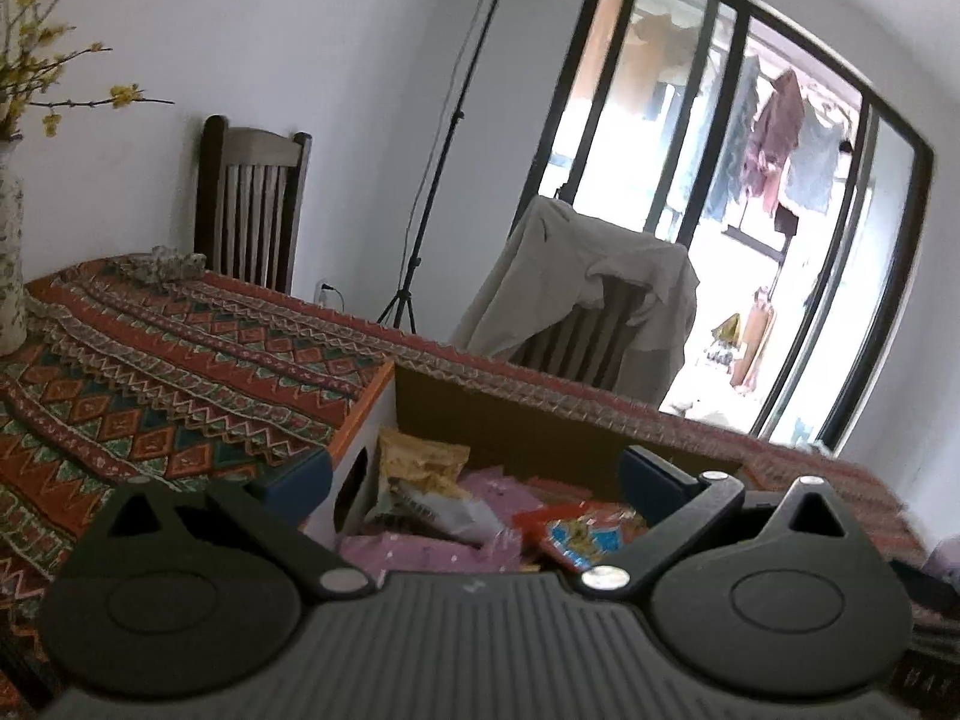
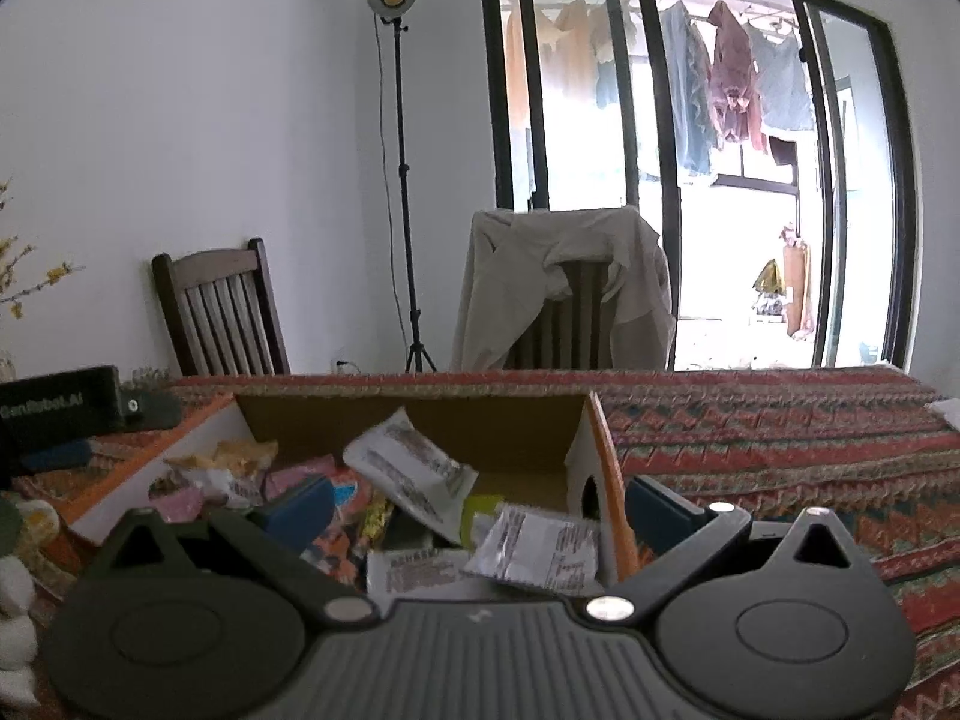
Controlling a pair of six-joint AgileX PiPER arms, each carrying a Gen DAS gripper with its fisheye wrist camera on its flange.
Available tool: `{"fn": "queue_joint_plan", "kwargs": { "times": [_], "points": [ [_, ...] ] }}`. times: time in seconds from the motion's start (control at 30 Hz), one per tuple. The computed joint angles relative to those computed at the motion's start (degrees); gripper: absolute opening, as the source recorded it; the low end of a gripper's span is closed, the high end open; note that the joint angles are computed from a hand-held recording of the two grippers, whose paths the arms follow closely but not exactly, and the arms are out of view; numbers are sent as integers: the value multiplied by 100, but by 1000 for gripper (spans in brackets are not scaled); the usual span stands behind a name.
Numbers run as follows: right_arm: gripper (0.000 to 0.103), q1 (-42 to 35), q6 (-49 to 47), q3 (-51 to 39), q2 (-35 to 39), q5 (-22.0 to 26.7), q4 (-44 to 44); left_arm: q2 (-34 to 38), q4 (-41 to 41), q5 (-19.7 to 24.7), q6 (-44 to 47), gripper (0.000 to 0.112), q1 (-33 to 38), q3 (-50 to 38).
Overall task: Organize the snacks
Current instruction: 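Withdraw both open tools from the box back over the remaining packets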
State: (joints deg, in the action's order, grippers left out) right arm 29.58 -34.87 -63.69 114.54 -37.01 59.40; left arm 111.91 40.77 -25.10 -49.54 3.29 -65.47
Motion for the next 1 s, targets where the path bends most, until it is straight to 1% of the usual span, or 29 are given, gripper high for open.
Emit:
{"fn": "queue_joint_plan", "kwargs": {
  "times": [0.07, 0.13, 0.27, 0.4, 0.5, 0.57, 0.63, 0.7, 0.73, 0.77, 0.83, 0.87, 0.93, 1.0],
  "points": [
    [103, 77, -122, 130, -184, -60, 122, -180, 331, -54, -233, 103, 86, 107],
    [103, 164, -174, 303, -351, -115, 226, -380, 332, -76, -69, 103, 156, 302],
    [103, 339, -311, 580, -582, -145, 569, -653, 1028, -235, -452, 103, 484, 594],
    [103, 525, -455, 810, -730, -182, 952, -769, 1617, -373, -565, 103, 849, 875],
    [103, 658, -498, 950, -788, -228, 1190, -785, 1945, -297, -611, 103, 1047, 1022],
    [103, 746, -505, 1042, -821, -235, 1335, -774, 2239, -353, -760, 103, 1210, 1119],
    [103, 815, -482, 1118, -830, -226, 1467, -703, 2083, -627, -435, 103, 1388, 1325],
    [103, 845, -479, 1124, -776, -168, 1608, -538, 1558, -967, 276, 103, 1507, 1534],
    [103, 846, -513, 1094, -732, -120, 1708, -484, 1317, -969, 521, 103, 1487, 1577],
    [103, 842, -567, 1037, -674, -50, 1851, -450, 1271, -964, 575, 103, 1485, 1564],
    [103, 849, -569, 938, -580, 78, 2045, -409, 1371, -1135, 537, 103, 1561, 1569],
    [103, 861, -524, 918, -556, 104, 2074, -406, 1285, -1189, 651, 103, 1566, 1612],
    [103, 885, -497, 859, -491, 135, 2122, -400, 1054, -1207, 958, 103, 1520, 1701],
    [103, 887, -648, 747, -427, 193, 2251, -389, 1139, -1191, 900, 103, 1505, 1667]
  ]
}}
